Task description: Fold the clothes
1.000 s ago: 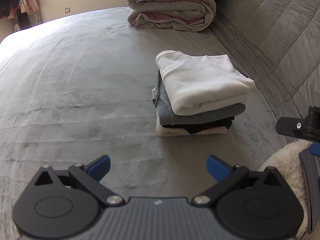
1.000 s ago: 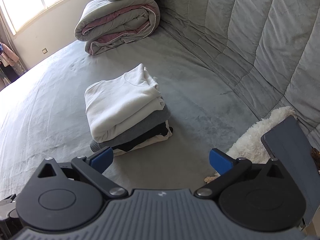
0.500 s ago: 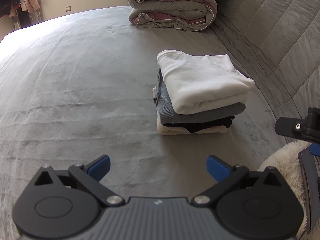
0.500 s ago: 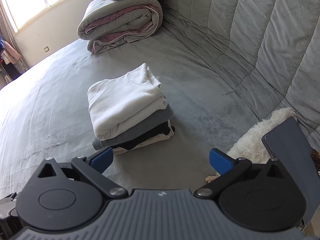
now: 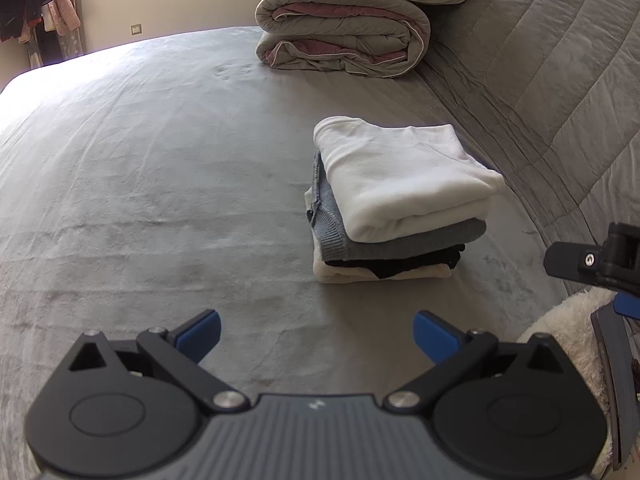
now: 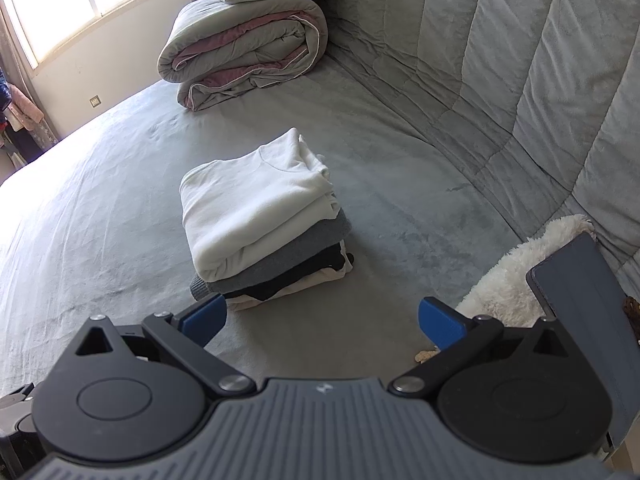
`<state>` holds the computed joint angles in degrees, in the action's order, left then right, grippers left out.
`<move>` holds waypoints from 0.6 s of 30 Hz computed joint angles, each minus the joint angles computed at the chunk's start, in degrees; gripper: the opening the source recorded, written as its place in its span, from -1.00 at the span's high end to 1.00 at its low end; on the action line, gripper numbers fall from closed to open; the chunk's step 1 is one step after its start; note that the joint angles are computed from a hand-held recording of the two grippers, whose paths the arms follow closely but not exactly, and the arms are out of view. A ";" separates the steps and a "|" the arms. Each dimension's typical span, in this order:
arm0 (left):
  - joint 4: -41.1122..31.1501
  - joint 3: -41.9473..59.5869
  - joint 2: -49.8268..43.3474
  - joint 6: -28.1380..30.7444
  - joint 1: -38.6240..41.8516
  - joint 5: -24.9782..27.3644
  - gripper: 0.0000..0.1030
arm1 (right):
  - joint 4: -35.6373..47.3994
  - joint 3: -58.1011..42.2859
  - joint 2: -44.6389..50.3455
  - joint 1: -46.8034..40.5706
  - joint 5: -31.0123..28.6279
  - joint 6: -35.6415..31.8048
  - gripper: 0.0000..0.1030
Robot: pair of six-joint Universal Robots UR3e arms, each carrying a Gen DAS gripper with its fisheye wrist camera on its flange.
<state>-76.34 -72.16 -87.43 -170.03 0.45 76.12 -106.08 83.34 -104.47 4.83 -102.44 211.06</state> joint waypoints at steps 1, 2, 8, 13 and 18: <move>0.90 -0.89 0.71 0.14 0.27 -0.10 -0.99 | -0.73 0.51 -0.30 0.55 -0.71 0.32 -1.00; 3.00 -2.75 1.96 -0.10 0.25 0.60 -0.99 | -1.36 1.02 -0.56 1.29 -1.71 0.61 -1.00; 9.63 -13.00 10.69 3.98 2.57 -0.79 -0.99 | -7.24 5.74 -3.09 8.63 -9.88 4.58 -1.00; 9.61 -19.89 18.27 7.91 5.36 -2.00 -0.99 | -9.36 8.37 -4.34 16.96 -17.42 12.31 -1.00; 5.51 -24.49 25.67 13.68 9.58 -4.86 -0.99 | -7.91 9.03 -3.56 26.13 -23.28 17.47 -1.00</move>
<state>-70.83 -96.65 -61.75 -156.35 10.02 71.26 -114.00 92.37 -108.03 30.96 -125.72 228.54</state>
